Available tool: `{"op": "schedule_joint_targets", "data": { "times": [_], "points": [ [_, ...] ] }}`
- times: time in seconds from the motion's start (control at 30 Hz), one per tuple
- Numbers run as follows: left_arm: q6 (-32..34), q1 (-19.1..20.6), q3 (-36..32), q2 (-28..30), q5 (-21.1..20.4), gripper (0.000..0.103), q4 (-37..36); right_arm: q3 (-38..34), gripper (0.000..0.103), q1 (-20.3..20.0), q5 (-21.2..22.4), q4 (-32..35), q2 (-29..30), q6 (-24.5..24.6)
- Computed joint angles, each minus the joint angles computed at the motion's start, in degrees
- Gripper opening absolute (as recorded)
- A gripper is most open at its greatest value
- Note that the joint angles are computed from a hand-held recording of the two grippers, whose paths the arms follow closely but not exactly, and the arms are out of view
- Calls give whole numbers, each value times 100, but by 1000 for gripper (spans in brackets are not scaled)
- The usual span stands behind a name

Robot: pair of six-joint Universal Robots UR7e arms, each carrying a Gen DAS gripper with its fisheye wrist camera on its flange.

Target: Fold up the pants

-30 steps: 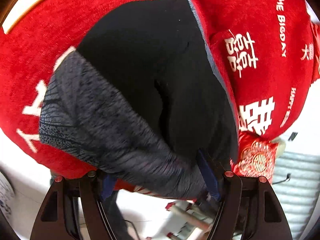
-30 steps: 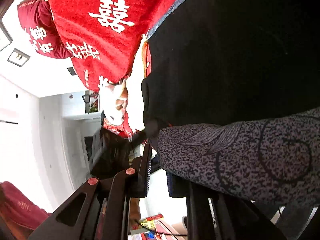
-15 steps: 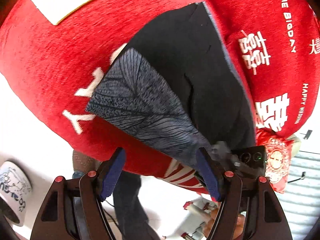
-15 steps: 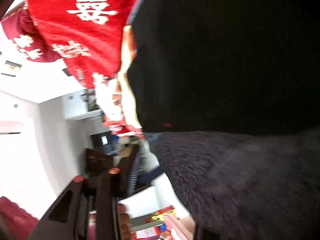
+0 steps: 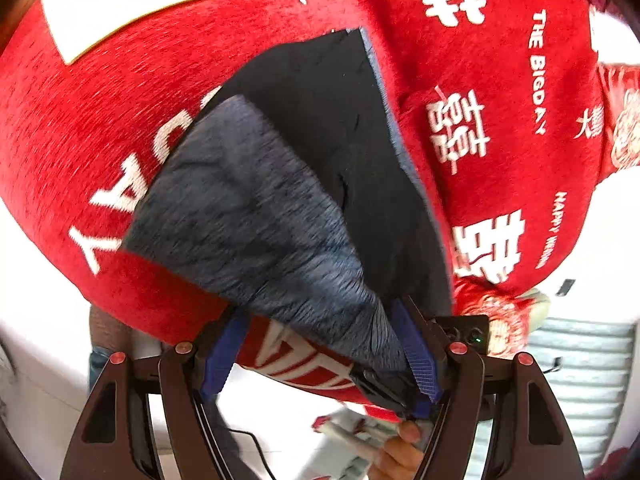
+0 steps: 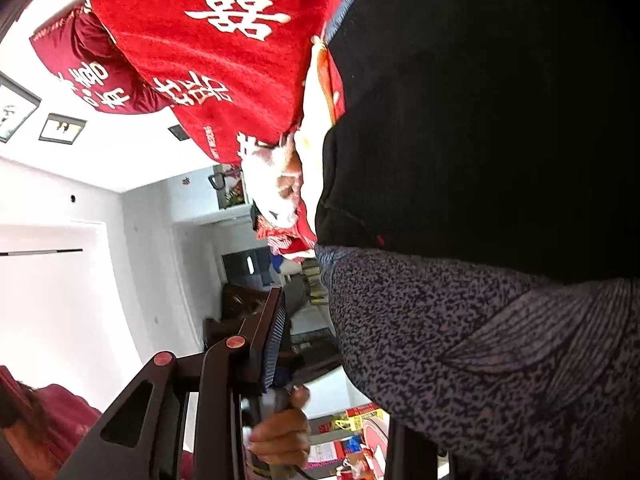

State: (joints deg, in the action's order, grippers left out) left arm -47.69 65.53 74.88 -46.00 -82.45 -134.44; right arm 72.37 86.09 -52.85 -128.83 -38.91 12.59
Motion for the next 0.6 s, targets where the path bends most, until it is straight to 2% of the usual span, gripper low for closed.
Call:
{"op": "schedule_joint_targets", "data": {
  "times": [0.13,0.27,0.47,0.6],
  "points": [
    [168,54,-347,263,199,74,297,120,37,-4,-48,-88,-33,72],
    [270,4,-386,291,433,73,330,549,37,-21,-777,-34,-527,-128],
    [544,-22,-597,331,598,73,878,1860,44,-462,-2006,-792,-1677,459],
    [679,-34,-745,392,674,73,1259,2458,47,-731,-2452,-1263,-2224,651]
  ]
}}
